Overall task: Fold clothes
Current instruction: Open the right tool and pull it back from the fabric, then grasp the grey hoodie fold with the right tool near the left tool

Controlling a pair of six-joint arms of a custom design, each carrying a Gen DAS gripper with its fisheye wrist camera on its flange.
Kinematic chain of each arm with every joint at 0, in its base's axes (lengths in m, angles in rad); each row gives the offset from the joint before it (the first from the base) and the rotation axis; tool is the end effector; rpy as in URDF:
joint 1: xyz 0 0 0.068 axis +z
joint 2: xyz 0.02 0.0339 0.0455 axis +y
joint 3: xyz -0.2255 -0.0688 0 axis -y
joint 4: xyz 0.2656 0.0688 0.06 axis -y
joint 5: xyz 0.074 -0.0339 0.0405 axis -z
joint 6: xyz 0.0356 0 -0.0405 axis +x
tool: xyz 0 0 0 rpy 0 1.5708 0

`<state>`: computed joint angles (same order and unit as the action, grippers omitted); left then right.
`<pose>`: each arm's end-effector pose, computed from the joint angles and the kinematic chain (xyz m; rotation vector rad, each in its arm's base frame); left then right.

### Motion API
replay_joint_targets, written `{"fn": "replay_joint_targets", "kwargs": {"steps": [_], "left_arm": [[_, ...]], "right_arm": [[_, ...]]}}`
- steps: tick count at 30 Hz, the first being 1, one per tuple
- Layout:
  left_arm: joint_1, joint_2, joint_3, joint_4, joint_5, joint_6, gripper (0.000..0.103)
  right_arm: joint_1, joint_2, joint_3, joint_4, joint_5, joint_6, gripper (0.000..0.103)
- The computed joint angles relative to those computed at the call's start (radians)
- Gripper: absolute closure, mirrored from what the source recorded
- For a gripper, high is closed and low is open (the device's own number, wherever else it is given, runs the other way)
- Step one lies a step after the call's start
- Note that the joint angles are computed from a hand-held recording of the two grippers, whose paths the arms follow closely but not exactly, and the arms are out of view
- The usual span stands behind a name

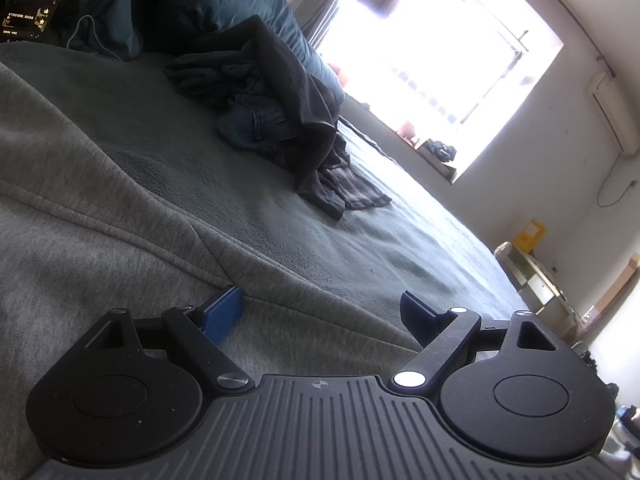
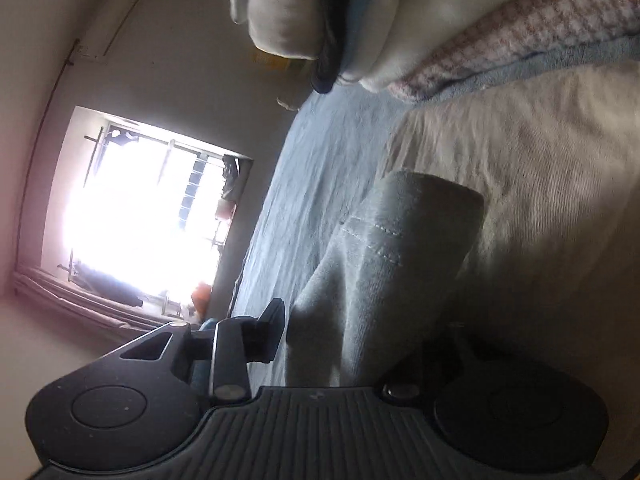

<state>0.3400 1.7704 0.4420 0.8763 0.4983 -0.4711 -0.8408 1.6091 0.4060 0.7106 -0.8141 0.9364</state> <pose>0.2710 0.0778 0.0451 -0.4931 1.9507 -0.5860 0.1972 -0.1816 0.0660 1.1930 1.6152 0.8929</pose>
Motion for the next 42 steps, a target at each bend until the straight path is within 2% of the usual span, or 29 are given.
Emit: {"fn": "replay_joint_targets", "kwargs": {"steps": [2,4,5,8,10,11,12,13,14,16,17,20,22,24,26,28,29,33,36,38,42], "left_arm": [[0.001,0.000,0.000,0.001,0.002,0.000,0.016],[0.003,0.001,0.000,0.003,0.005,0.000,0.016],[0.004,0.002,0.000,0.003,0.006,0.000,0.016],[0.005,0.002,0.003,0.000,0.008,0.002,0.016],[0.006,0.002,0.004,-0.003,0.010,0.004,0.015],[0.007,0.000,0.005,-0.007,0.012,0.006,0.015],[0.008,-0.002,0.006,-0.012,0.015,0.008,0.015],[0.009,-0.003,0.006,-0.014,0.018,0.009,0.015],[0.012,-0.002,0.007,-0.014,0.023,0.008,0.015],[0.014,0.000,0.010,-0.015,0.027,0.007,0.015],[0.013,0.000,0.012,-0.018,0.024,0.008,0.015],[0.008,0.002,0.014,-0.019,0.018,0.013,0.014],[0.007,0.004,0.014,-0.016,0.016,0.014,0.014],[0.007,0.007,0.014,-0.011,0.017,0.016,0.014],[0.007,0.009,0.013,-0.009,0.017,0.019,0.014],[0.010,0.009,0.012,-0.009,0.022,0.022,0.014],[0.012,0.008,0.012,-0.009,0.025,0.023,0.014],[0.017,0.010,0.012,-0.010,0.036,0.030,0.014],[0.018,0.012,0.015,-0.011,0.038,0.036,0.014],[0.018,0.014,0.014,-0.008,0.037,0.039,0.014],[0.016,0.021,0.012,0.006,0.035,0.044,0.014]], "right_arm": [[0.010,0.035,0.041,-0.038,-0.006,-0.013,0.065],[0.027,0.027,0.053,-0.050,0.018,-0.020,0.072],[0.031,0.011,0.054,-0.057,0.032,-0.035,0.087],[0.061,-0.177,-0.028,-0.055,0.101,-0.197,0.088],[0.083,-0.307,-0.031,-0.238,0.212,-0.338,0.087],[0.082,-0.318,-0.004,-0.340,0.275,-0.403,0.076],[0.079,-0.307,0.032,-0.430,0.343,-0.460,0.058],[0.052,-0.276,0.065,-0.501,0.371,-0.487,0.050],[0.002,-0.245,0.082,-0.535,0.339,-0.485,0.048],[-0.120,-0.209,0.067,-0.489,0.205,-0.430,0.048],[-0.183,-0.254,0.034,-0.490,0.172,-0.424,0.047],[-0.248,-0.447,-0.048,-0.501,0.212,-0.460,0.045],[-0.211,-0.614,-0.081,-0.570,0.204,-0.580,0.045],[-0.097,-0.754,-0.083,-0.669,0.181,-0.743,0.045],[0.058,-0.805,-0.032,-0.767,0.173,-0.926,0.045],[0.243,-0.743,0.044,-0.817,0.185,-1.117,0.046],[0.343,-0.691,0.081,-0.820,0.227,-1.203,0.046],[0.620,-0.351,0.300,-0.835,0.386,-1.461,0.051],[0.731,-0.138,0.482,-0.942,0.456,-1.561,0.056],[0.780,-0.042,0.555,-1.003,0.472,-1.639,0.061],[0.845,0.121,0.667,-1.106,0.483,-1.790,0.061]]}}
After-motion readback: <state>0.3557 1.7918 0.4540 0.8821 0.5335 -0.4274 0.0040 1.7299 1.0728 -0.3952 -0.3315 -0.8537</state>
